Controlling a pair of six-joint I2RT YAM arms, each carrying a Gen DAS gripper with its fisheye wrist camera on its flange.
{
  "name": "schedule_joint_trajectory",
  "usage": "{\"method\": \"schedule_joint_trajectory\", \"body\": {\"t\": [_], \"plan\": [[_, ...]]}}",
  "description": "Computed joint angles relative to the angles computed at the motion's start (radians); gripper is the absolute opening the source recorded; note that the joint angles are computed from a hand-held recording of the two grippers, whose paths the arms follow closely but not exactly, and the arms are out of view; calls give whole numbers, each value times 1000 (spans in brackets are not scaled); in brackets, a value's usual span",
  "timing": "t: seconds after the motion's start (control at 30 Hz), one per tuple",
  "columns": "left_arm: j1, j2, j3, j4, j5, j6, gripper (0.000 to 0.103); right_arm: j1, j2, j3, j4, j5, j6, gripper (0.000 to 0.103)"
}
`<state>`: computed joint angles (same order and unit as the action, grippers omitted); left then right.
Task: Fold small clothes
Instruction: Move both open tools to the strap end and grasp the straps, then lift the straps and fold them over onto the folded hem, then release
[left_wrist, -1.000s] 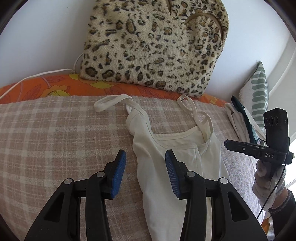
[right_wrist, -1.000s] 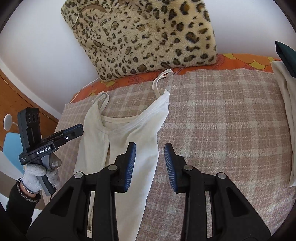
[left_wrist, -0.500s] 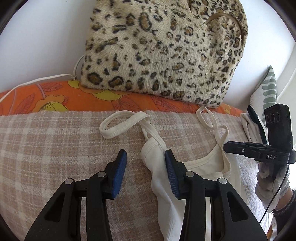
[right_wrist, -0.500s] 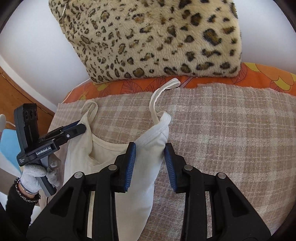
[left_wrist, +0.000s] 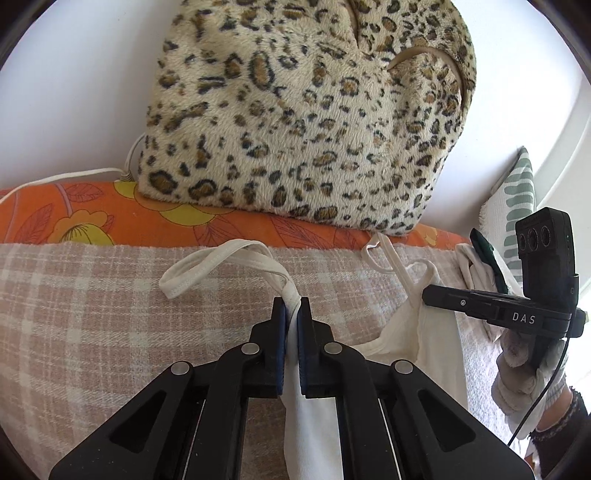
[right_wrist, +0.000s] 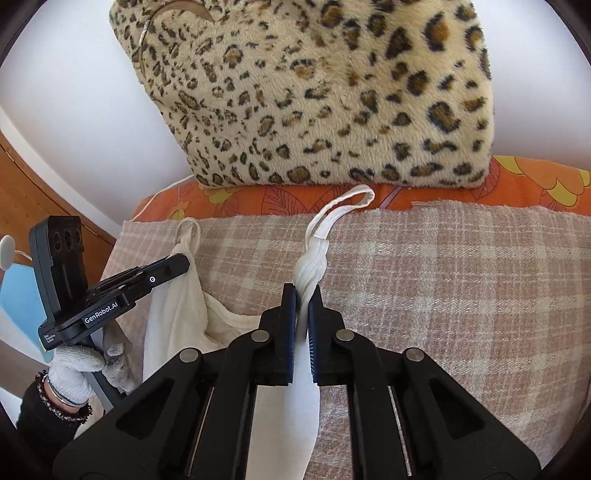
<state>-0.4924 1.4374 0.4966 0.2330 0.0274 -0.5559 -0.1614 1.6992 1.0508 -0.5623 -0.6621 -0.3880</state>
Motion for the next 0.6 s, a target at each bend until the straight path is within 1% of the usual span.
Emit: {"method": "schedule_joint_trajectory", "body": {"t": [0.1,0.3,0.4,0.5,0.6], "plan": [[-14,-78,-15,-27,-1,-14,4,-18,-46,-7,-30,-25,-5,7],[-88,-225,-23,-121,-47,-40,4,-60,-171,-34,-125,-71,-47,6],[-153,-311,-25,-191,-99,-54,4,-90,-248,-47,-190,-88,-89,6],[-219,-389,-25,-256,-146,-82,4,-133,-310,-60,-268,-129,-134,6],[-300,-467,-19,-333,-209,-116,4,-191,-383,-84,-360,-167,-210,6]]}}
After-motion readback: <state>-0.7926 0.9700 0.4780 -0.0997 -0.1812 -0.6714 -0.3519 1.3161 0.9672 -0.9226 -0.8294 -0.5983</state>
